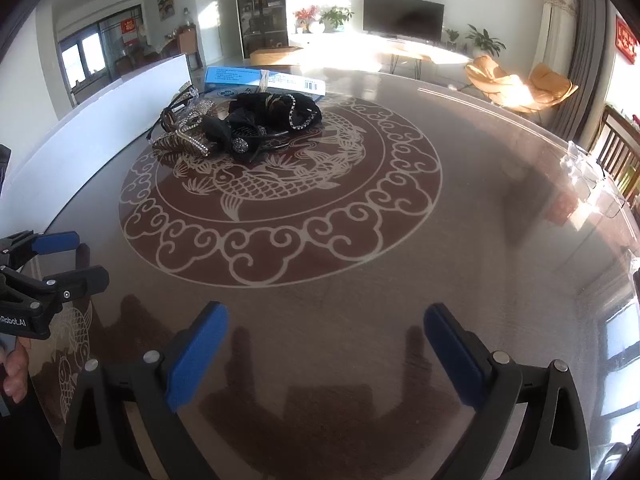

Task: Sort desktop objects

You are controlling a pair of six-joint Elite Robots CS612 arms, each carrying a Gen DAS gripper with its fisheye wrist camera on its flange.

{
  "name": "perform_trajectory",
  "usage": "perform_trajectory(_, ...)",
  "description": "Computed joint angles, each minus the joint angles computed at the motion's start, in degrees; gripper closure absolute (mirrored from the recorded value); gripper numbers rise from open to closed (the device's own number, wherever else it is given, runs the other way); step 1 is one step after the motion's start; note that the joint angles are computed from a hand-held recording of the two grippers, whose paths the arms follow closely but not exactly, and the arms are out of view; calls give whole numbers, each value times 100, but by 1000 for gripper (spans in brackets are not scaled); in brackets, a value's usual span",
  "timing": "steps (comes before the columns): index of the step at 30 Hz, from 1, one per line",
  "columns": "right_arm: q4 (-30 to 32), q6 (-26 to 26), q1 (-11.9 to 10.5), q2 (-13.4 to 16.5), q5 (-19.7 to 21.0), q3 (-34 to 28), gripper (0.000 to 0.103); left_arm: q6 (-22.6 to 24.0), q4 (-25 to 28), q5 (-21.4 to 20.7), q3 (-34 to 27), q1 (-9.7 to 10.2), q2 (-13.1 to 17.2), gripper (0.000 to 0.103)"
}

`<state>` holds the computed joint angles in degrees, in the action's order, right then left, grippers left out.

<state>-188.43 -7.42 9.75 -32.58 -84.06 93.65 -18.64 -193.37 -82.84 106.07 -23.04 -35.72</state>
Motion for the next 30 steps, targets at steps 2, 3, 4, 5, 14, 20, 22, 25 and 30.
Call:
perform_trajectory(2, 47, 36, 12, 13, 7, -33, 4, 49, -47, 101, -23, -12, 39, 0)
perform_trajectory(3, 151, 32, 29, 30, -36, -75, 4, 102, -94, 229, -23, -41, 66, 0)
perform_trajectory(4, 262, 10, 57, 35, -153, -114, 1, 138, -60, 328, -28, -70, 73, 0)
perform_trajectory(5, 269, 7, 62, 43, -183, -118, 0, 174, -1, 408, -32, -95, 67, 0)
perform_trajectory(14, 267, 30, 57, 56, -168, -122, 0, 169, -85, 406, -46, -72, 110, 0)
perform_trajectory(20, 267, 29, 56, 55, -167, -121, 0, 172, -75, 404, -57, -71, 112, 0)
perform_trajectory(22, 269, 29, 56, 55, -167, -123, 0, 172, -75, 404, -60, -71, 114, 0)
perform_trajectory(25, 269, 28, 56, 55, -167, -122, 0, 171, -72, 406, -66, -73, 118, 0)
perform_trajectory(30, 270, 29, 56, 55, -167, -123, 0, 174, -73, 404, -67, -71, 119, 0)
